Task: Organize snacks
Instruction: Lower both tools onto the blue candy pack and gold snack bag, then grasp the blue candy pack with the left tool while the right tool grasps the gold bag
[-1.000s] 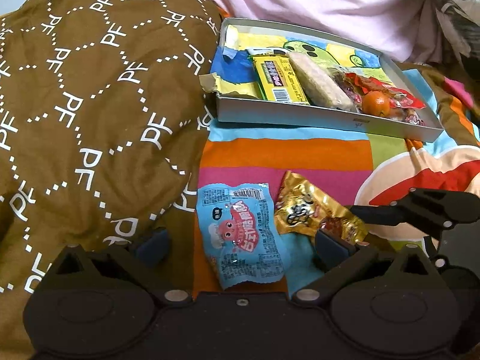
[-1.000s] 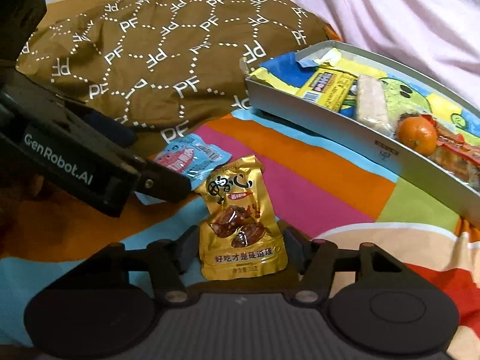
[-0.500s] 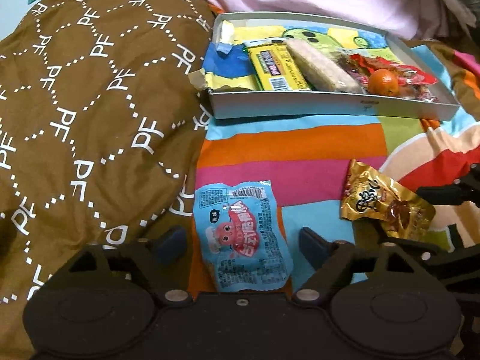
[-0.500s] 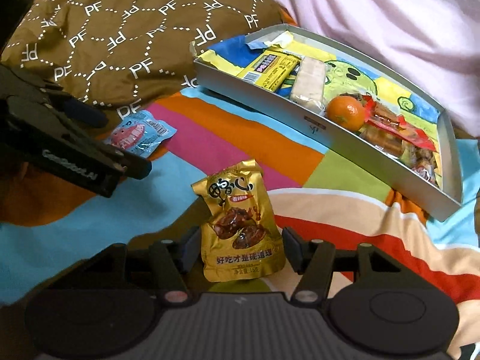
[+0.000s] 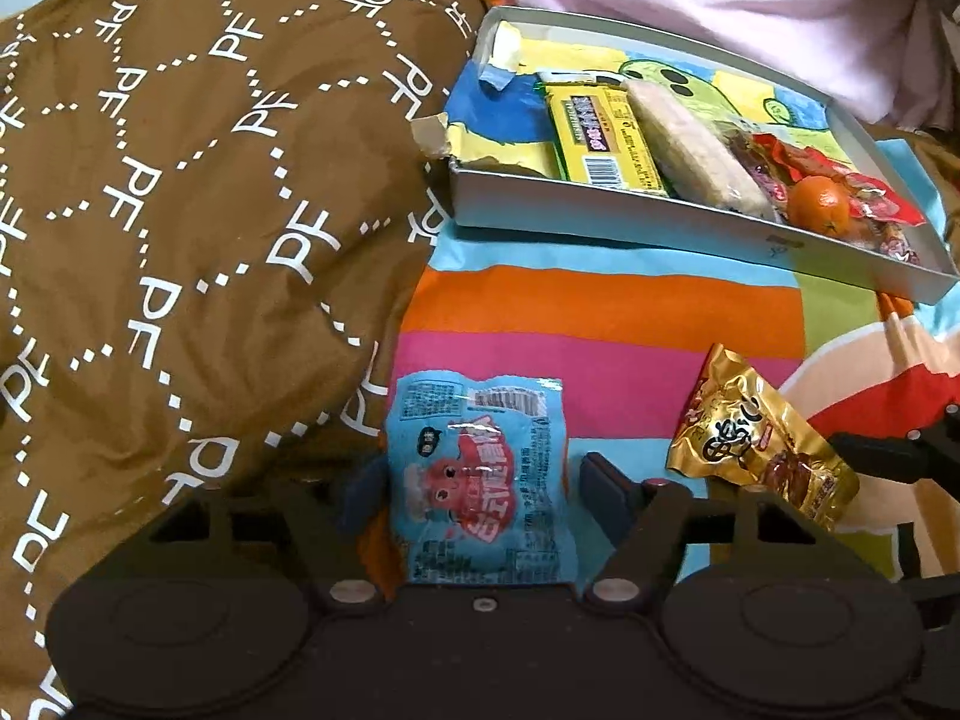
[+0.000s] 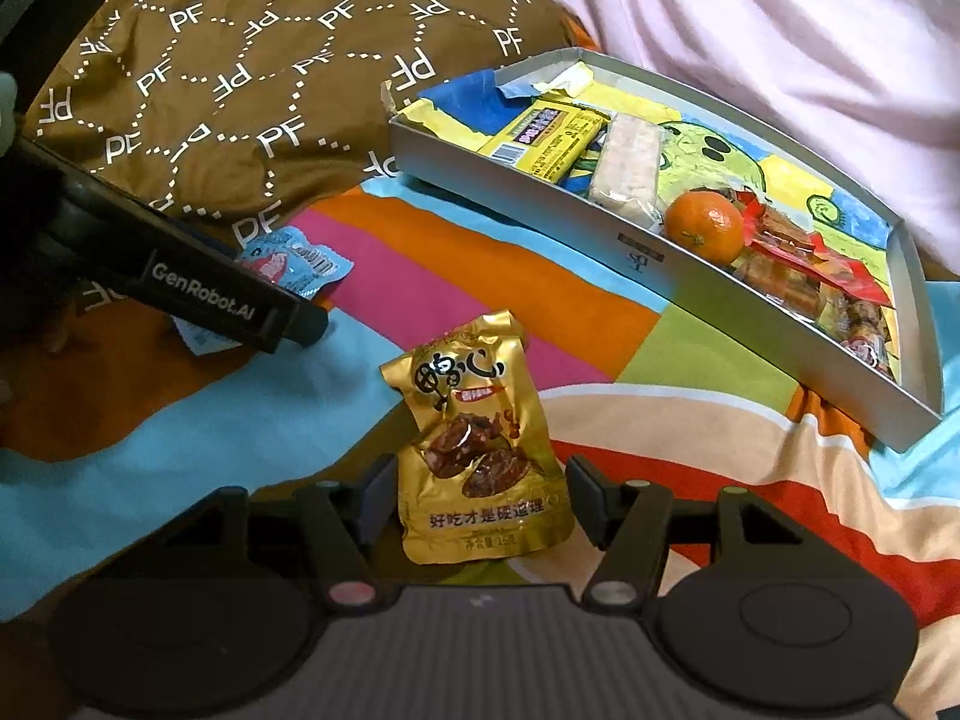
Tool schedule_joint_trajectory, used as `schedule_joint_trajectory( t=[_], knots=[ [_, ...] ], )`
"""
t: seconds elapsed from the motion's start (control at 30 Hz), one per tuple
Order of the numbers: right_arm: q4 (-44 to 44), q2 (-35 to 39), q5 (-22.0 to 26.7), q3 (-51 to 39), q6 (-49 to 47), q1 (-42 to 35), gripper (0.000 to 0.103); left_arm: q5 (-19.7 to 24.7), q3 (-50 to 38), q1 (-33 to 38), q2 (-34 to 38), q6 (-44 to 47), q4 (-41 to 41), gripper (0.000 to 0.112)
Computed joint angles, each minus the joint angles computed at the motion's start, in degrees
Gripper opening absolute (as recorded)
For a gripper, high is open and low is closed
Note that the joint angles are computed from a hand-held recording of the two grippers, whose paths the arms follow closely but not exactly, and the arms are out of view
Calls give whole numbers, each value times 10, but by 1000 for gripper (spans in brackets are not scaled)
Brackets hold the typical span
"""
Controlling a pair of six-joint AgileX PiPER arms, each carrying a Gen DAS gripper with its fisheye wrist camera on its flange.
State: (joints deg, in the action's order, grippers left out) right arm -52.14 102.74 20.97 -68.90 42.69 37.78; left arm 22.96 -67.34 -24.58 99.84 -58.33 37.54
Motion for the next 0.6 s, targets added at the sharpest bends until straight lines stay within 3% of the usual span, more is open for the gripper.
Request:
schedule_joint_trajectory(
  t=[0.37, 0.6],
  knots=[
    [4, 7, -12, -4, 5, -5, 69, 11, 0, -9, 5, -16, 40, 64],
    [2, 10, -18, -6, 23, -9, 72, 2, -1, -4, 6, 28, 15, 72]
  ],
)
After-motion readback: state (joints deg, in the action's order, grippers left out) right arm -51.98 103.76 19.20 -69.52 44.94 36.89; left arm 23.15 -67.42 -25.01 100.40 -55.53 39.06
